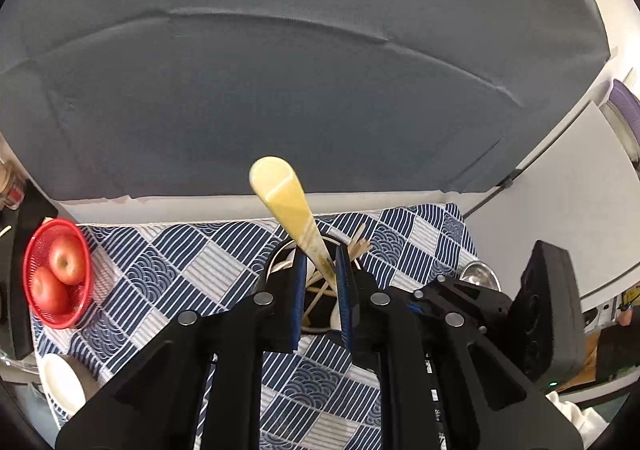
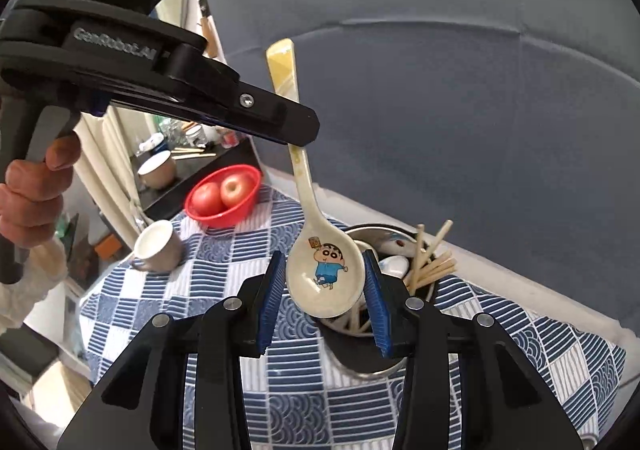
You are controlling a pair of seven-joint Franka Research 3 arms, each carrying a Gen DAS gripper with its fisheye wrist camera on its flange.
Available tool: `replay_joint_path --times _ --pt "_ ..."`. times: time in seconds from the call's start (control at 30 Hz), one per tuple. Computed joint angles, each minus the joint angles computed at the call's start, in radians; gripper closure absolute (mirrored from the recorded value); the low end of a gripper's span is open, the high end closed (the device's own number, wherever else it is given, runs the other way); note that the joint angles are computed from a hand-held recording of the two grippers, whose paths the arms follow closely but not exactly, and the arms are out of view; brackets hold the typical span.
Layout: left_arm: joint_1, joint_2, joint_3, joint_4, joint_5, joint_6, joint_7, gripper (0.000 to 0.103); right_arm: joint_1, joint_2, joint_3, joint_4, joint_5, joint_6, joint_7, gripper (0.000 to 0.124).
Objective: Organize utensils
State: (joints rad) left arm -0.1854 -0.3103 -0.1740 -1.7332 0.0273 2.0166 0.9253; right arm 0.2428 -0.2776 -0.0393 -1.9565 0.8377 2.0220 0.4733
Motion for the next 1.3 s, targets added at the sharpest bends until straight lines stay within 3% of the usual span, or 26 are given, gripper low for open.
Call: replay_joint_path --times 0.1,0.13,0.17,0.23,0.3,0.37,0.53,0.73,0.8,0.87,1.13,1.3 --pt "0.0 0.008 -0.007 -0.015 0.014 0.024 -0.004 0.088 0.0 0.033 0.003 0.006 0.003 0.01 0.009 0.076" --pt "-0.001 0.003 -0.01 -0.034 0.019 0.046 -0.007 0.088 -0.001 0.042 0.003 0.01 0.001 0.0 0.012 0.057" --pt "-0.003 -0.007 -0.012 -0.056 0.022 0.067 -0.014 0.085 -0.005 0.049 0.004 0.012 -0.01 -0.008 0.017 0.051" --pt "-0.016 -0.032 -0.008 -0.095 0.006 0.099 0.0 0.071 -0.012 0.032 0.01 -0.016 -0.028 0.027 0.001 0.052" --pt "-0.019 -0.047 -0.017 -0.108 0.024 0.093 0.002 0.065 -0.018 0.017 0.003 -0.026 -0.034 0.023 0.001 0.051" --pt "-0.021 -0.075 -0.022 -0.131 0.035 0.082 -0.013 0.045 -0.025 -0.006 -0.008 -0.038 -0.027 0.015 0.001 0.05" --pt "-0.03 -0.138 -0.031 -0.177 0.059 0.05 -0.034 0.04 -0.039 -0.084 -0.018 -0.092 -0.054 0.031 0.015 0.045" --pt "-0.057 -0.245 -0.043 -0.277 0.084 0.058 -0.033 0.017 -0.052 -0.189 -0.023 -0.167 -0.122 0.053 0.065 0.038" --pt "-0.067 -0.284 -0.043 -0.309 0.087 0.06 -0.034 0.016 -0.057 -0.229 -0.023 -0.193 -0.152 0.06 0.077 0.038" --pt "-0.065 -0.307 -0.055 -0.323 0.102 0.052 -0.052 0.009 -0.06 -0.263 -0.026 -0.21 -0.178 0.053 0.099 0.036" --pt "-0.1 -0.433 -0.091 -0.396 0.153 0.05 -0.09 0.006 -0.076 -0.412 -0.036 -0.29 -0.241 0.024 0.219 0.032" --pt "-0.113 -0.47 -0.151 -0.39 0.21 -0.019 -0.091 0.006 -0.074 -0.441 -0.071 -0.274 -0.26 -0.124 0.269 0.032"
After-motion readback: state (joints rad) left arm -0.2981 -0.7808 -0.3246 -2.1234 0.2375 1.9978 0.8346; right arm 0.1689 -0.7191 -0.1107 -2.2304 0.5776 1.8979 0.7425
